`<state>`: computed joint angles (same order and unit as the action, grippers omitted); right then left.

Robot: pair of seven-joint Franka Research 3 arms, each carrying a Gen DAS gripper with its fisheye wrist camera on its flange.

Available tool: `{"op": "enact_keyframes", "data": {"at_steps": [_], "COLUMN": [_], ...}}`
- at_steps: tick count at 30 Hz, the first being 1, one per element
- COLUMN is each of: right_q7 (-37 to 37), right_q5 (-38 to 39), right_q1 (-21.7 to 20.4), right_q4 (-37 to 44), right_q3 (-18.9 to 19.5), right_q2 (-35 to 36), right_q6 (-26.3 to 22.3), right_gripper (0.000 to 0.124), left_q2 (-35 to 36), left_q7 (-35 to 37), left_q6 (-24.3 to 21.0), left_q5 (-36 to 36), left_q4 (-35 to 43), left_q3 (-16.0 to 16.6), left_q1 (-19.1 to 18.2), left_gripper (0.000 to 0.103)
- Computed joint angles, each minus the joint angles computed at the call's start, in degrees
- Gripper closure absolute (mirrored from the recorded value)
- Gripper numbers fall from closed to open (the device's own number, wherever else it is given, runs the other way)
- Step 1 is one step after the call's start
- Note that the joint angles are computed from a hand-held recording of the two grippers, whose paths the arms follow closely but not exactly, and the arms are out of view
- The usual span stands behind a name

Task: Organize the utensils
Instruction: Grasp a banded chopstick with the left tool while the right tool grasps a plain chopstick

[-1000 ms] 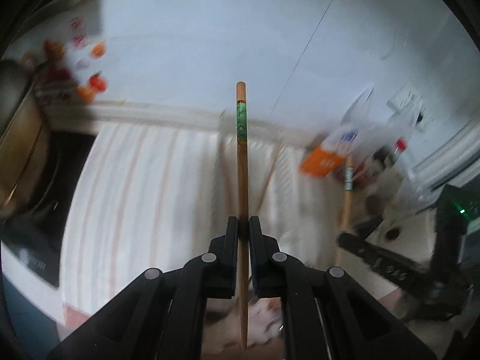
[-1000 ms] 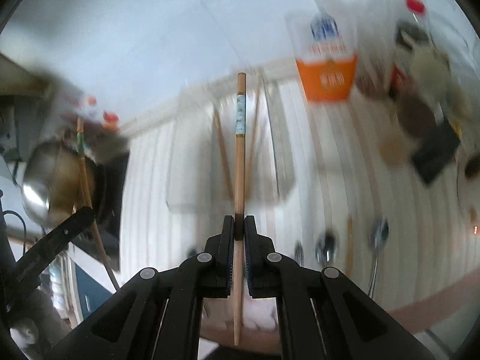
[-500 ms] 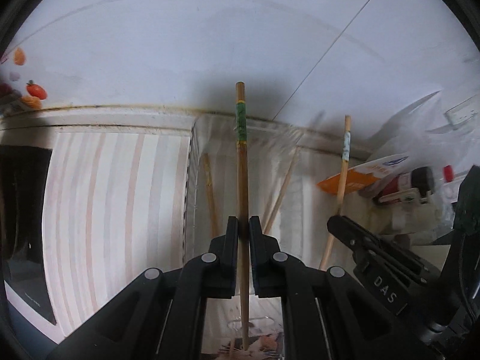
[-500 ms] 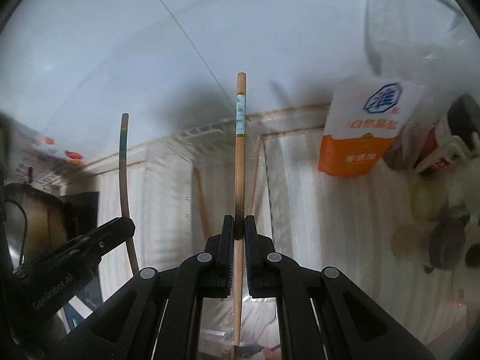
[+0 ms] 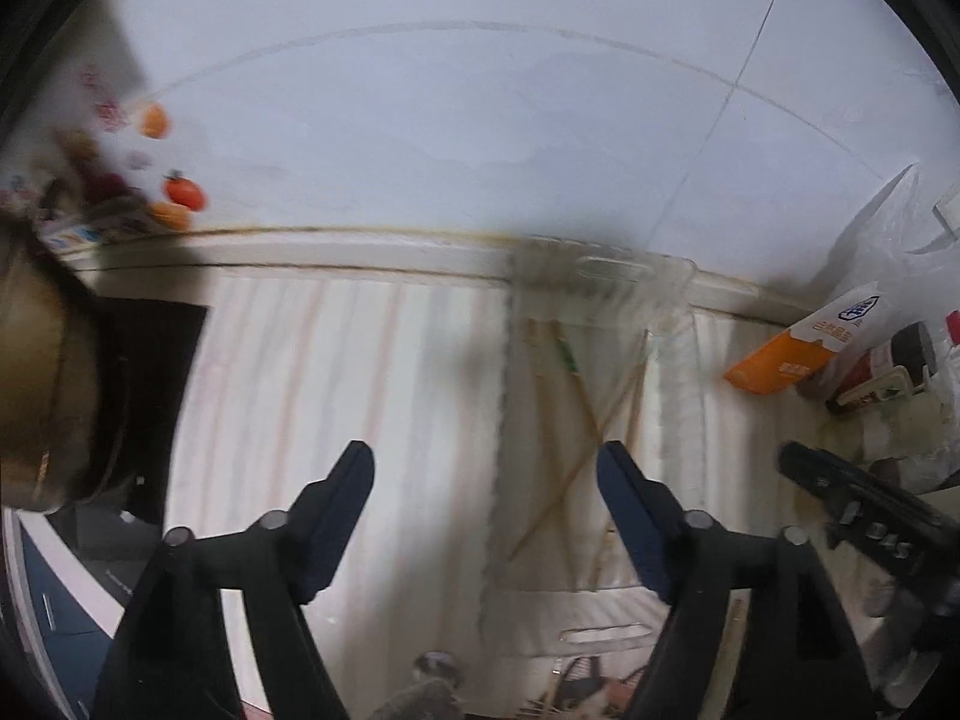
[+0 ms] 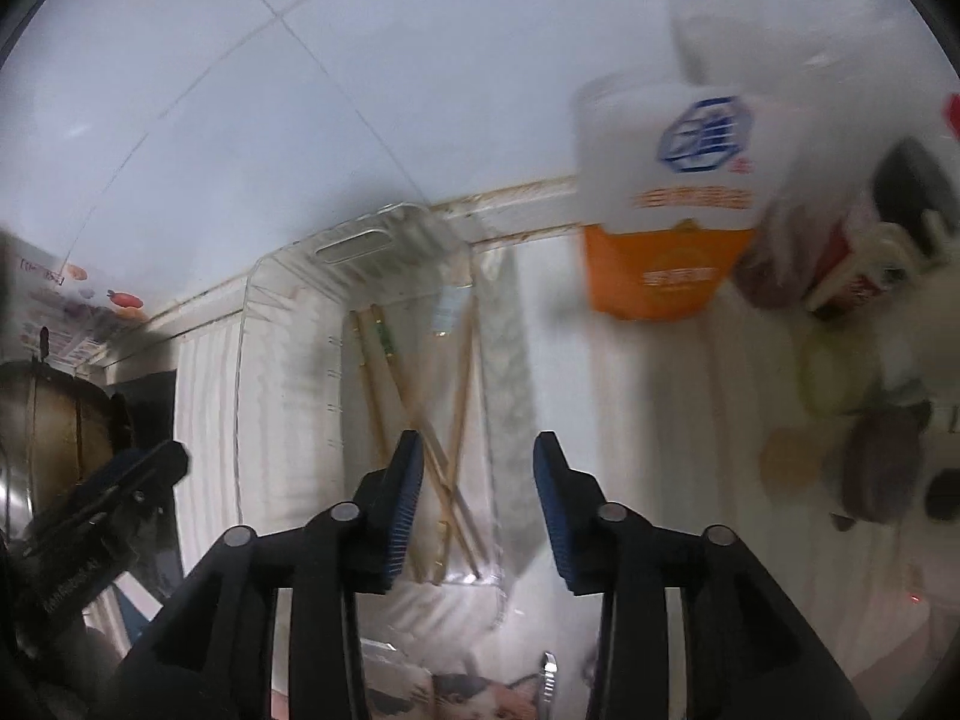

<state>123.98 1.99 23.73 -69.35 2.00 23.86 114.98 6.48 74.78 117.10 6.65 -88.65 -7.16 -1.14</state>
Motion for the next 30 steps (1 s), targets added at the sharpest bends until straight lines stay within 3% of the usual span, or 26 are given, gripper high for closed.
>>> {"op": "enact_keyframes", "data": {"at_steps": [1, 3, 8, 13, 19, 22, 24, 27, 30], "right_q7": [0.4, 1.5, 5.9, 6.5, 6.5, 6.9, 7.1, 6.8, 6.7], "right_q5": [-0.3, -0.8, -4.1, -1.7, 1.6, 3.0, 4.4, 5.5, 5.5], "right_q1": [0.1, 0.0, -0.4, -2.5, -3.5, -4.0, -4.2, -4.4, -4.4], "right_q4": [-3.8, -10.2, -26.7, -38.0, -48.8, -53.2, -55.8, -57.2, -58.2], "right_q3": [-0.1, -0.1, 1.1, 3.2, 5.0, 5.6, 5.8, 6.0, 6.4], "right_q2": [-2.7, -7.2, -18.6, -26.3, -32.4, -34.8, -36.0, -36.1, -35.7], "right_q6": [2.1, 5.3, 13.2, 14.4, 14.8, 14.9, 14.8, 13.8, 12.8], "right_gripper": [0.073, 0.068, 0.061, 0.061, 0.061, 0.073, 0.08, 0.086, 0.088], "left_q2": [-1.8, -5.0, -12.0, -18.4, -23.3, -24.8, -25.0, -23.2, -21.7], "left_q7": [-0.4, -0.7, -0.7, -0.5, 1.2, 2.7, 3.7, 5.3, 6.0], "left_q6": [1.4, 4.2, 6.1, 6.4, 3.5, 2.5, 2.2, 1.2, 1.4], "left_q5": [1.2, 2.0, 0.6, 0.6, -2.1, -4.2, -5.8, -8.5, -10.2], "left_q4": [-2.3, -6.6, -15.1, -24.1, -32.8, -37.0, -38.8, -39.6, -40.0], "left_q3": [0.2, 0.4, 0.8, 0.9, 1.0, 0.7, 0.5, 0.4, 0.0], "left_q1": [0.0, 0.2, 0.4, -0.4, -2.5, -4.5, -5.8, -7.2, -7.9], "left_gripper": [0.011, 0.0, 0.0, 0.0, 0.0, 0.001, 0.007, 0.034, 0.048]}}
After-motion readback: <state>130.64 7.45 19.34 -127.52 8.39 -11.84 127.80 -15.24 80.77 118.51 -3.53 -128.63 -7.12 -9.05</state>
